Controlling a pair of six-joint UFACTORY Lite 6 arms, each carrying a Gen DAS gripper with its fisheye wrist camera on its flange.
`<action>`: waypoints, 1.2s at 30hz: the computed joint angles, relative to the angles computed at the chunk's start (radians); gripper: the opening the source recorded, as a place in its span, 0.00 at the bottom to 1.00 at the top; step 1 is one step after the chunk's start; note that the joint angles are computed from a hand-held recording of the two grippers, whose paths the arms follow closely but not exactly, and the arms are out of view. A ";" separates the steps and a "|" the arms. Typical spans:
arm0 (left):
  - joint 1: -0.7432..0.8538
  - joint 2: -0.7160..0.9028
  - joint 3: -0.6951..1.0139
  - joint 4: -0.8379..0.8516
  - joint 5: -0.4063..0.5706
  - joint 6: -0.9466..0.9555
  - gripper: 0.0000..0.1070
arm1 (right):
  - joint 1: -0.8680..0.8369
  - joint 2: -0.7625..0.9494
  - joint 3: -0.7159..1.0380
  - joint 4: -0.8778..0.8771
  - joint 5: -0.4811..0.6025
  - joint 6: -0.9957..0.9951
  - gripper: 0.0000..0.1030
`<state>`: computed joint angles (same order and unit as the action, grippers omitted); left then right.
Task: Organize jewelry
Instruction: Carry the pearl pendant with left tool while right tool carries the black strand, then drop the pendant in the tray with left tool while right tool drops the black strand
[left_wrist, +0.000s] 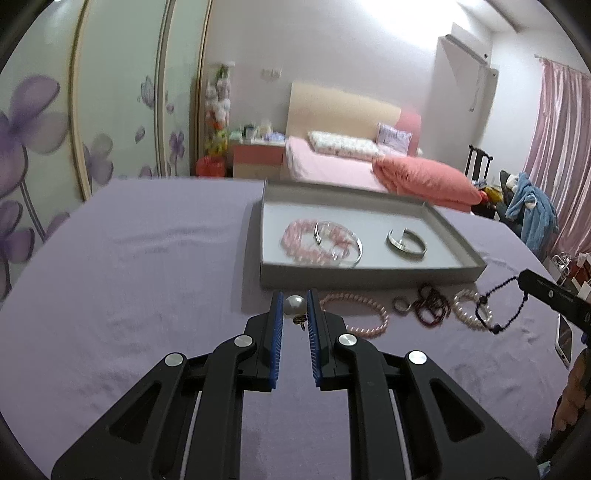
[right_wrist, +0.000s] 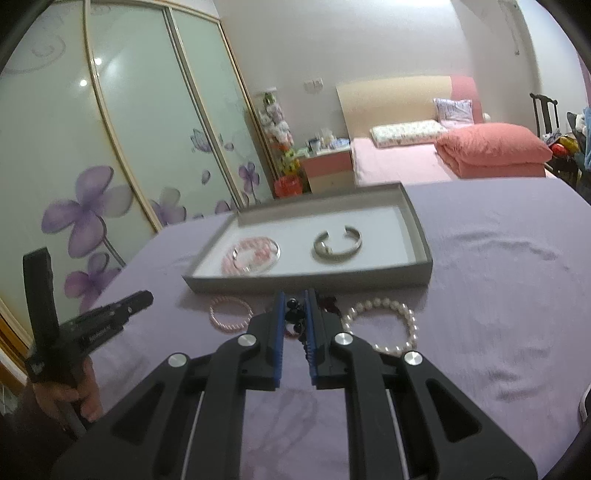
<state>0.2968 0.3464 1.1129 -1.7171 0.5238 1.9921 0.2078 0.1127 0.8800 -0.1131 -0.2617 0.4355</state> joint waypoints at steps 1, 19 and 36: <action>-0.005 -0.020 -0.019 -0.049 0.001 0.048 0.13 | 0.004 -0.010 -0.002 0.028 -0.007 -0.024 0.11; -0.111 -0.132 -0.106 -0.503 0.010 0.464 0.13 | 0.173 0.042 0.125 0.854 -0.211 -0.891 0.11; -0.190 0.023 0.091 -0.576 -0.043 0.490 0.13 | 0.125 0.259 0.415 0.907 -0.207 -0.991 0.11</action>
<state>0.1063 0.3697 1.2036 -2.2927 0.4808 2.4818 0.3332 0.3721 1.2948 0.7940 -0.4687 -0.5551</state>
